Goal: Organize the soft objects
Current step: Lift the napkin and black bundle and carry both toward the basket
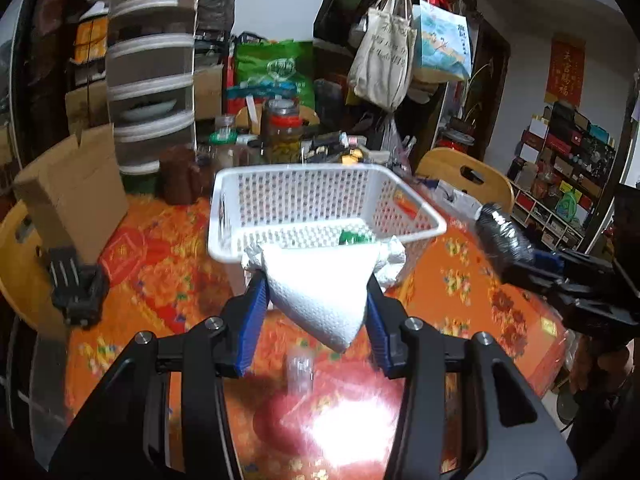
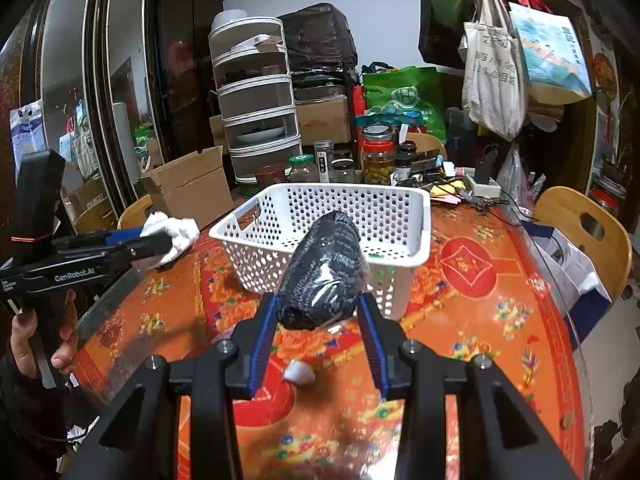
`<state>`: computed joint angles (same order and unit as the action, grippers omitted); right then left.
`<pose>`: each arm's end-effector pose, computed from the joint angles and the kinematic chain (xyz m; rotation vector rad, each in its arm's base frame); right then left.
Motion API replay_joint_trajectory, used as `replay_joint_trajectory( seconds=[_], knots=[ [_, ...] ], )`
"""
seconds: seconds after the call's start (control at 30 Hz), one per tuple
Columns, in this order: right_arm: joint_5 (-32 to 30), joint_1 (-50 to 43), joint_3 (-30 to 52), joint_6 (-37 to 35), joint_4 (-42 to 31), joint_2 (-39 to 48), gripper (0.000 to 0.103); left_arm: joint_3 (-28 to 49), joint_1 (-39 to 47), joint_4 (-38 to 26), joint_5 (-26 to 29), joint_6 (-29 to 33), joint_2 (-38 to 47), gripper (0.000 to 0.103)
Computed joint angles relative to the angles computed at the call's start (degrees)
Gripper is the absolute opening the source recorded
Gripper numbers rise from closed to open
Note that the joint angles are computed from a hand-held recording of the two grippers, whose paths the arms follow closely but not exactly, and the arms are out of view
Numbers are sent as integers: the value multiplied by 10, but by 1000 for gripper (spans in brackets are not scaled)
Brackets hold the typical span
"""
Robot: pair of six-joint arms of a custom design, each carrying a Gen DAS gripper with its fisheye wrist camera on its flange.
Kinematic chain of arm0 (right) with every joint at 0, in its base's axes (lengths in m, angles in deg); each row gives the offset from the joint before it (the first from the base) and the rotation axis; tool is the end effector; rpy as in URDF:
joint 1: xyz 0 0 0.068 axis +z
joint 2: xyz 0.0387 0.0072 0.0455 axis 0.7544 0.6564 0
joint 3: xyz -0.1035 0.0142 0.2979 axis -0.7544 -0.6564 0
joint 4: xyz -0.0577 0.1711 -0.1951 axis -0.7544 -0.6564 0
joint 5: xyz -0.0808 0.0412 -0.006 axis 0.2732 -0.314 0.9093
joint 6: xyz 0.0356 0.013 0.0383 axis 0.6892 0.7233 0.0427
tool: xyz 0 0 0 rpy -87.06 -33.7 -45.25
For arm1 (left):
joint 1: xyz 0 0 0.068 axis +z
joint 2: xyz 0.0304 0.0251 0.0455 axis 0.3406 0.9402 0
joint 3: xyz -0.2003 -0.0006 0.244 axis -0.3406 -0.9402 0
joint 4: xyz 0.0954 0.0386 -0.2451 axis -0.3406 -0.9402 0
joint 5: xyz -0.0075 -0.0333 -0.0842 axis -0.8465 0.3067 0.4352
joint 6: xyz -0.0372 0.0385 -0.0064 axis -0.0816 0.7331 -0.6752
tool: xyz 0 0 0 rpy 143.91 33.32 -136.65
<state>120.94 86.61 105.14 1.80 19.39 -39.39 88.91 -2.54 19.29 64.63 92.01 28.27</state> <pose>0.0898 0.0424 0.2890 0.2460 2.1053 -0.0069 0.2788 -0.1303 0.3016 0.7910 2.0523 -0.5890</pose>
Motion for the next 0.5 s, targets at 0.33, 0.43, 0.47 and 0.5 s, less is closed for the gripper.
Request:
replay_joint_trajectory(
  seconds=[0.33,0.43,0.47,0.5],
  knots=[
    [-247,-308,103,-196,94,174,40,263,-62,-137,-70,-28,159,43],
    [-284,-355,125,-216,112,239,40,350,-71,-180,-86,-39,229,43],
    [-299,-368,131,-221,119,261,40,385,-74,-202,-91,-42,256,43],
    [-305,-377,140,-228,125,288,40,423,-77,-225,-97,-45,286,43]
  ],
)
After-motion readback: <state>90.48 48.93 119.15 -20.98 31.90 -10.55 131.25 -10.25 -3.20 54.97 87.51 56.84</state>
